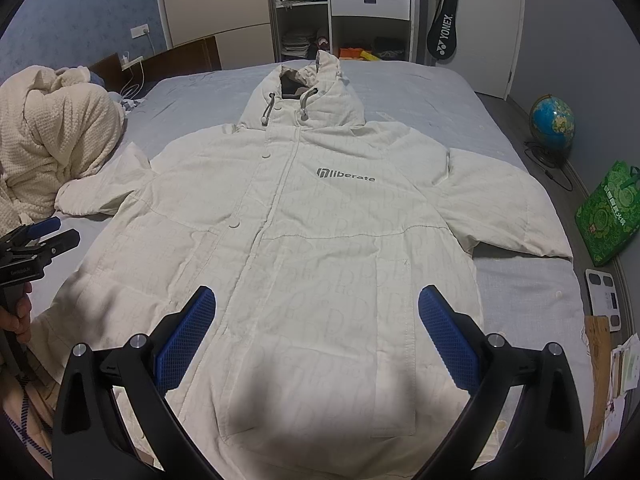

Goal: Fold large clothes

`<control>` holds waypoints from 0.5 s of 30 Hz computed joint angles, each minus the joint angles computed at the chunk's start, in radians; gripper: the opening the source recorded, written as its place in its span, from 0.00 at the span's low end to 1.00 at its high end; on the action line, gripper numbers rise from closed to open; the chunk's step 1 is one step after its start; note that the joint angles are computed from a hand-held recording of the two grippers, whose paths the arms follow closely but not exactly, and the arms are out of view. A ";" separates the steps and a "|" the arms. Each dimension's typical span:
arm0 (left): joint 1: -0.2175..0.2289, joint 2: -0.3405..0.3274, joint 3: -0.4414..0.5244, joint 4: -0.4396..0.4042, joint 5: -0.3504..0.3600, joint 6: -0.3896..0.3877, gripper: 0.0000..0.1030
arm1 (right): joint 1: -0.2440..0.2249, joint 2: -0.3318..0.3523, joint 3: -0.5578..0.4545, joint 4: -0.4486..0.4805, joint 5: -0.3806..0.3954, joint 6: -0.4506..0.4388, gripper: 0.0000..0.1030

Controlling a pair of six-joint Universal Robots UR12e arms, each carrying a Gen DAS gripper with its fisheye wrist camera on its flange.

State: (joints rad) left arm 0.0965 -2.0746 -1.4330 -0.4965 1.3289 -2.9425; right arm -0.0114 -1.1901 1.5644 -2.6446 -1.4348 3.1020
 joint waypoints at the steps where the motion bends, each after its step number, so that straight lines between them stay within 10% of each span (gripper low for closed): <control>1: 0.000 0.000 0.000 0.000 0.000 0.000 0.94 | -0.001 0.000 0.001 -0.001 0.001 0.001 0.94; 15: -0.001 -0.001 0.003 -0.004 -0.008 0.005 0.94 | 0.000 0.000 0.001 0.000 0.000 0.003 0.94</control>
